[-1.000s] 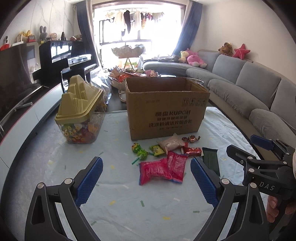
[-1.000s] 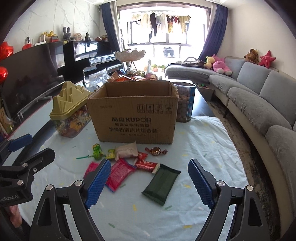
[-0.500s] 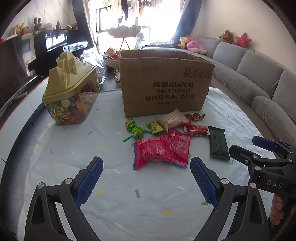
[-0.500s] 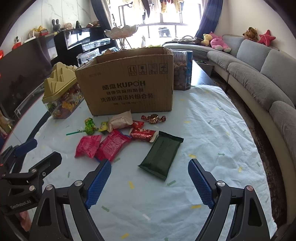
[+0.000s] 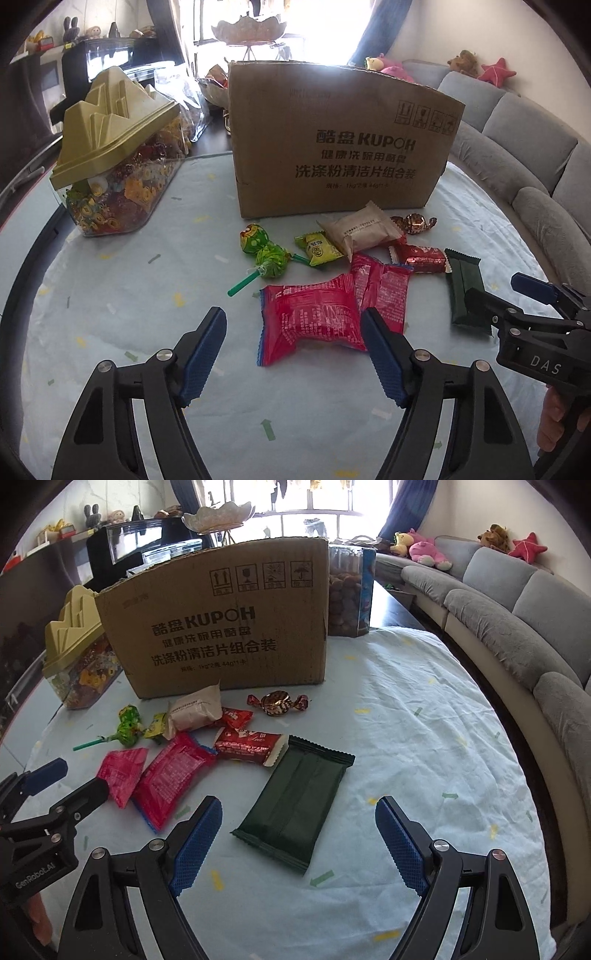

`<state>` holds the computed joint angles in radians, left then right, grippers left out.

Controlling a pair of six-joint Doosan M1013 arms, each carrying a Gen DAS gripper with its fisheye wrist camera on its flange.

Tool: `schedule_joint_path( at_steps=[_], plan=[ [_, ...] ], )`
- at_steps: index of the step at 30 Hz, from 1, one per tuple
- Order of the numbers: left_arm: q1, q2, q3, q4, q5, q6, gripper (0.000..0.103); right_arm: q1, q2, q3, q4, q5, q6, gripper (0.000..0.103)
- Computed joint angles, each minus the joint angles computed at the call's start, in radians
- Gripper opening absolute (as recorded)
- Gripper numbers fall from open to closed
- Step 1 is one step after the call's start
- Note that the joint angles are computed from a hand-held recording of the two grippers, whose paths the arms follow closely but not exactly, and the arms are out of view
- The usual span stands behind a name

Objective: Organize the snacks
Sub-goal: 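Grasp the pink packet with the left tool while the right tool grasps the dark green bar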

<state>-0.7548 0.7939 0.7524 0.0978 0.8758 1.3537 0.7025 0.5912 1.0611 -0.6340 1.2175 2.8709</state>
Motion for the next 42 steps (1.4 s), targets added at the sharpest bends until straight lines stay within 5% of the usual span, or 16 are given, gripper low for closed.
schedule_joint_path(
  at_steps=[19, 29, 42],
  plan=[
    [0.016, 0.088, -0.131, -0.076, 0.103, 0.000, 0.065, -0.034, 0.034, -0.021, 0.069, 0.002, -0.031, 0.080],
    [0.020, 0.086, -0.134, -0.099, 0.114, 0.006, 0.048, -0.030, 0.050, -0.050, 0.056, 0.032, -0.065, 0.051],
    [0.013, 0.029, -0.056, -0.113, 0.052, 0.013, 0.047, -0.015, 0.027, -0.035, 0.031, 0.028, -0.040, 0.047]
  ],
)
